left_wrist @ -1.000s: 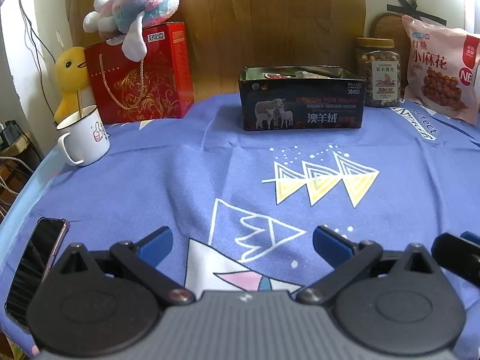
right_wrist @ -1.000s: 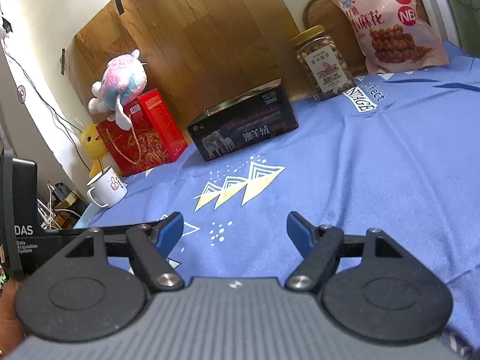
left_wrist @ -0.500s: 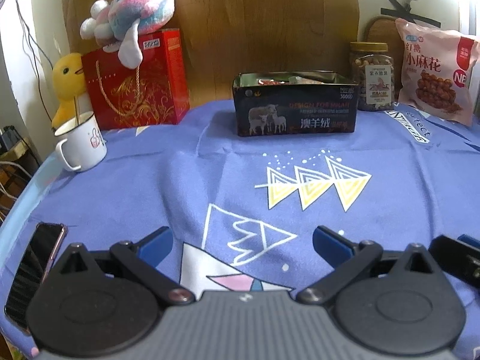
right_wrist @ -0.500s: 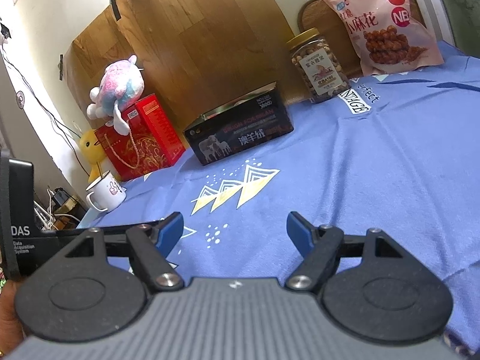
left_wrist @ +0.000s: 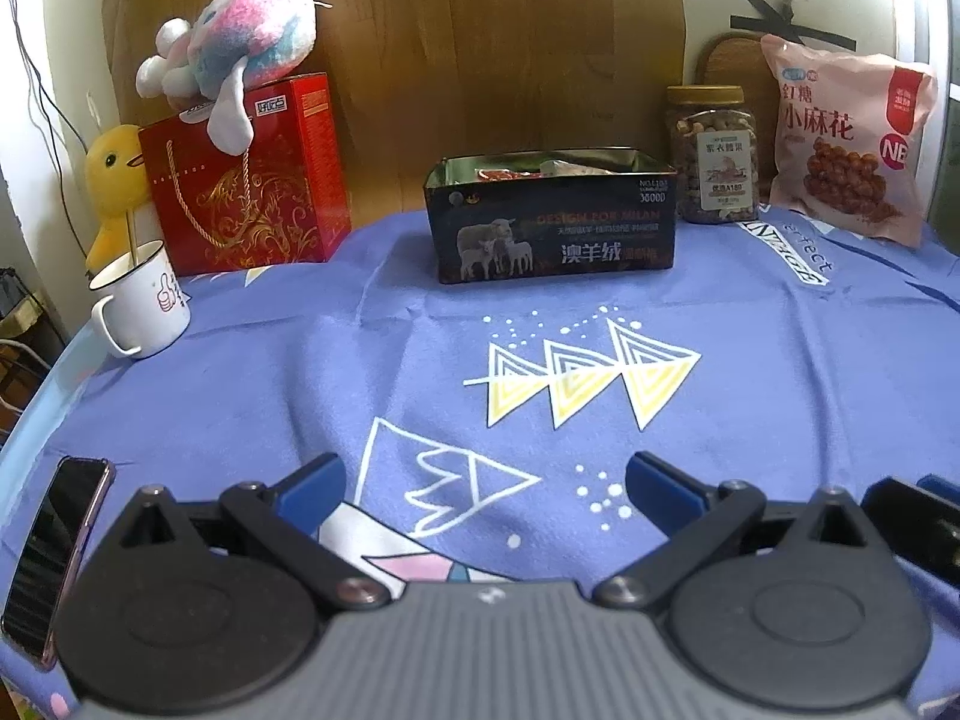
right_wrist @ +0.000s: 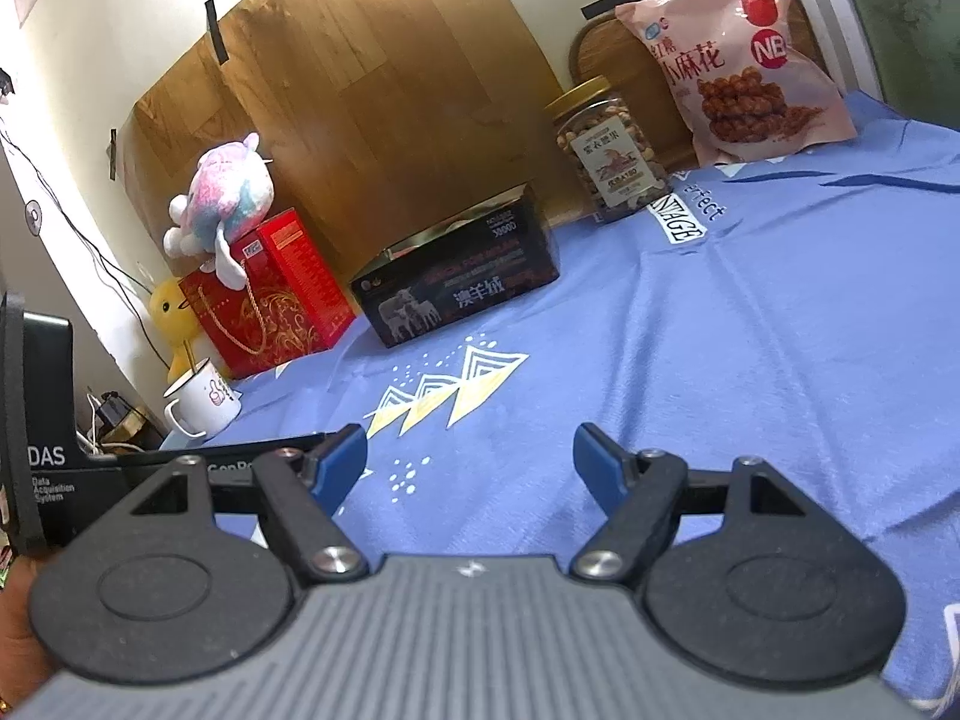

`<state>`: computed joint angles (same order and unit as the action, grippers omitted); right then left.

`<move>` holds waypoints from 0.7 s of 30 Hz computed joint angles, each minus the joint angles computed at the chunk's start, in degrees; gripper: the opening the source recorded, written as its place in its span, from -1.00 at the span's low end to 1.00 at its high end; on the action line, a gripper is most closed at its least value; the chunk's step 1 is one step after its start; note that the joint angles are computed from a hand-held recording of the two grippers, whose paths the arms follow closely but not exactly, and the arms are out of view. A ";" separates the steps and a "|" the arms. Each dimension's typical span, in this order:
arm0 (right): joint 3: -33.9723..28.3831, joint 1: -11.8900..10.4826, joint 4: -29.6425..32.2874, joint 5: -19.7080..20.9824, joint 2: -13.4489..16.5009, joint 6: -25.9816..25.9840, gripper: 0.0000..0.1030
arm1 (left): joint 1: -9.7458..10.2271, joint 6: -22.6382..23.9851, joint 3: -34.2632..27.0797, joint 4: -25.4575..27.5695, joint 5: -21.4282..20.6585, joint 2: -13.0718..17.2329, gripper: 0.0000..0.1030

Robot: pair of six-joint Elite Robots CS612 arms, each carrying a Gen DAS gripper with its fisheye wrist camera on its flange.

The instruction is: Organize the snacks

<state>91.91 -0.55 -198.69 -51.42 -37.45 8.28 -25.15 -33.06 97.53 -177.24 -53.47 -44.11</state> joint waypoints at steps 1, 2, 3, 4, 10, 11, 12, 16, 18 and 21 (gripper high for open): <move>0.08 -0.04 -0.12 0.04 -0.01 0.16 0.51 | -0.04 -0.08 -0.01 0.21 0.03 -0.04 1.00; 0.09 -0.09 -0.18 0.10 0.02 0.30 0.51 | -0.09 -0.14 0.01 0.32 0.12 -0.08 1.00; 0.09 -0.14 -0.23 0.24 0.06 0.51 0.51 | -0.13 -0.08 0.07 0.23 0.16 -0.11 1.00; 0.09 -0.18 -0.26 0.40 0.09 0.67 0.51 | -0.15 0.04 0.17 -0.02 0.18 -0.14 1.00; 0.07 -0.25 -0.28 1.08 0.17 0.64 0.51 | -0.20 -0.70 0.50 -0.07 0.61 -0.26 1.00; 0.05 -0.25 -0.12 1.15 0.18 0.58 0.51 | -0.16 -0.81 0.51 0.01 0.57 -0.28 1.00; 0.02 -0.26 0.10 1.22 0.17 0.50 0.51 | -0.12 -0.92 0.55 0.00 0.46 -0.31 1.00; -0.02 -0.26 0.17 1.25 0.18 0.38 0.51 | -0.17 -1.22 0.78 -0.66 1.43 -0.25 1.00; -0.13 -0.29 0.35 1.38 0.24 0.21 0.51 | -0.34 -1.26 0.76 -0.46 2.73 -0.13 1.00; -0.21 -0.16 0.82 1.35 0.29 -0.10 0.51 | -0.58 -0.84 0.63 0.19 5.09 0.13 1.00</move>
